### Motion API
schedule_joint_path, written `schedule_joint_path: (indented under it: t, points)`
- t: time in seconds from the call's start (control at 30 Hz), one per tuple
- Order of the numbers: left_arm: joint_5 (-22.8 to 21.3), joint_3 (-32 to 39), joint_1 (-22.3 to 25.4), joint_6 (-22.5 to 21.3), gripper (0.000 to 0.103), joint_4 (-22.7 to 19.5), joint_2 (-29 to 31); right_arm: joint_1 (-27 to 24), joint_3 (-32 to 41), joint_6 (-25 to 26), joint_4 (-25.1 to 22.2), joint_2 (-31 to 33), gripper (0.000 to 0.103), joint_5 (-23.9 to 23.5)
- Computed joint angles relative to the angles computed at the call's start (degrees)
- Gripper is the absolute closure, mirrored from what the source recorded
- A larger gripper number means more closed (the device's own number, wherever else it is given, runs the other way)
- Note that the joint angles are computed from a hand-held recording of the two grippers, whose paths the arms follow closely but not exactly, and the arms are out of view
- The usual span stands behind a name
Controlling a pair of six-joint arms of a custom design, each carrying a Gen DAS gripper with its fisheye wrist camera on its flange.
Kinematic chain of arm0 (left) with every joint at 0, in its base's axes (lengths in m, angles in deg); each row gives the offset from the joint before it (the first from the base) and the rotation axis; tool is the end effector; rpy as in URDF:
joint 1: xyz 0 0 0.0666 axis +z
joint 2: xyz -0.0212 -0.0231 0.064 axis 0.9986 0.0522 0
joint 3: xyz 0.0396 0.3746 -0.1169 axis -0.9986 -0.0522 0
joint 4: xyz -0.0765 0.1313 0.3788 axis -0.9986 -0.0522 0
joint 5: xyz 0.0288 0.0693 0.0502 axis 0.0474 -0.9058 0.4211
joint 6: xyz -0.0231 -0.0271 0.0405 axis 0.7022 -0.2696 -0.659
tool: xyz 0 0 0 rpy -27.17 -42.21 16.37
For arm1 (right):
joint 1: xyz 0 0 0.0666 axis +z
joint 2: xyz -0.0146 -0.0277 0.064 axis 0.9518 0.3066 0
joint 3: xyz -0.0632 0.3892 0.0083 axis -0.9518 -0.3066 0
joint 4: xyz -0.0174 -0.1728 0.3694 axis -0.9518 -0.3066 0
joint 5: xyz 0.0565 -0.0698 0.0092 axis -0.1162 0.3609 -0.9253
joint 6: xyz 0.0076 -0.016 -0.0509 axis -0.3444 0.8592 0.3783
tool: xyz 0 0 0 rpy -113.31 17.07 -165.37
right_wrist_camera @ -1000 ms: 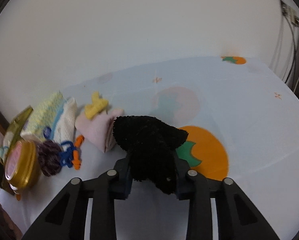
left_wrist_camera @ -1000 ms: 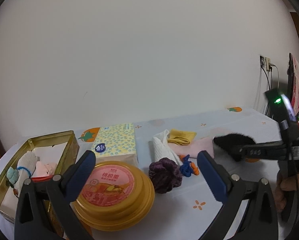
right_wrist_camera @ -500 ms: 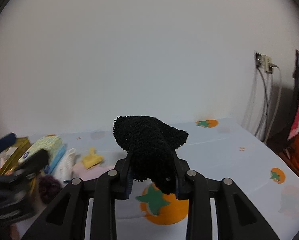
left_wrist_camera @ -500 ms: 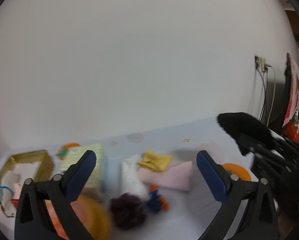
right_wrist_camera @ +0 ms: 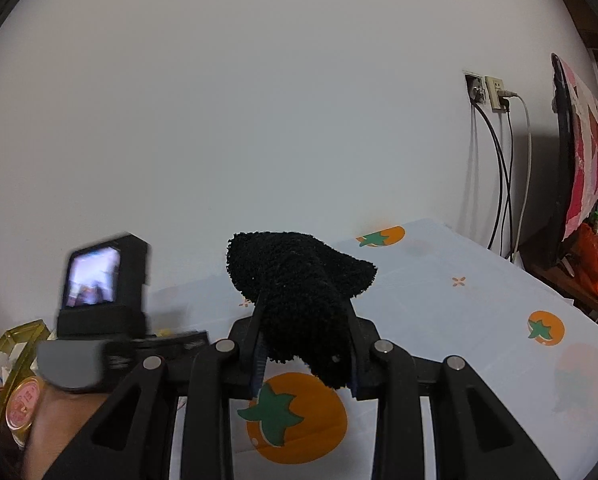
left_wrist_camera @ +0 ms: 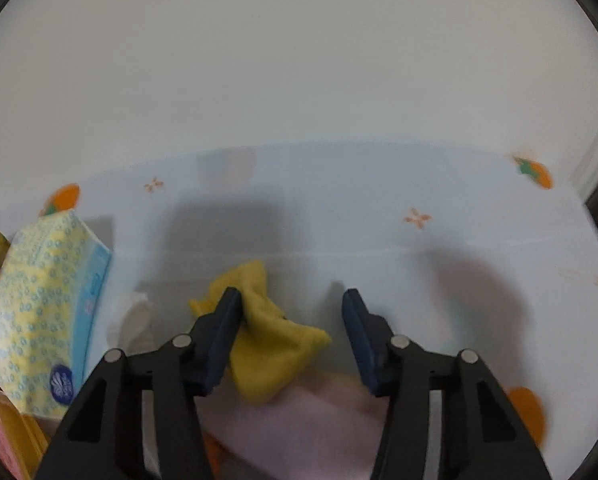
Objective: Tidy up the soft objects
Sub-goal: 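Grasp the yellow cloth with the left gripper while the right gripper holds the black cloth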
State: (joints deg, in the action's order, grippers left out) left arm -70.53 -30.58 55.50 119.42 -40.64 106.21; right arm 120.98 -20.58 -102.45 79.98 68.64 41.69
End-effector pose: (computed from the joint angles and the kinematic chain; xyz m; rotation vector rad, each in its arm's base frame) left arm 0.3663 -0.2060 0.2430 -0.2597 2.4740 0.1554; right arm 0.2446 0.2459 0.2890 0.0421 1.9990 0.1692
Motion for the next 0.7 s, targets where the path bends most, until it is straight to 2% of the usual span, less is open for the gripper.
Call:
schedule_joint_path:
  t: [0.1, 0.17, 0.23, 0.27, 0.3, 0.4, 0.47, 0.6, 0.7]
  points:
    - [-0.29, 0.06, -0.06, 1.59, 0.05, 0.13, 0.28, -0.02, -0.39, -0.34, 0.58, -0.4, 0.07, -0.05]
    - [-0.29, -0.07, -0.24, 0.93, 0.058, 0.59, 0.25, 0.02, -0.67, -0.91, 0.73, -0.69, 0.07, 0.4]
    - [-0.28, -0.43, -0.68, -0.69, 0.091, 1.76, -0.23, -0.06, -0.94, -1.61, 0.85, -1.06, 0.07, 0.97]
    - [0.64, -0.83, -0.72, -1.79, 0.096, 2.91, -0.88, -0.04, -1.16, -1.96, 0.99, -1.36, 0.07, 1.45]
    - [0.81, -1.64, -1.28, -3.22, 0.096, 4.71, -1.74, -0.13, -1.47, -2.44, 1.16, -1.87, 0.07, 2.17]
    - [-6.05, -3.99, -5.91, -8.91, 0.096, 10.67, -4.71, -0.91, -2.12, -3.9, 1.37, -3.0, 0.07, 3.63]
    - [-8.86, -5.54, -9.33, -12.26, 0.096, 14.74, -7.11, -1.86, -2.65, -5.88, 0.67, -4.06, 0.07, 5.37]
    - [-8.83, -10.0, -15.67, -15.01, 0.096, 21.81, -13.39, -4.51, -3.58, -10.4, -1.26, -5.67, 0.07, 6.07]
    - [-9.18, -13.52, -19.63, -16.99, 0.096, 24.62, -17.16, -6.29, -3.37, -12.9, -3.24, -5.44, 0.069, 4.16]
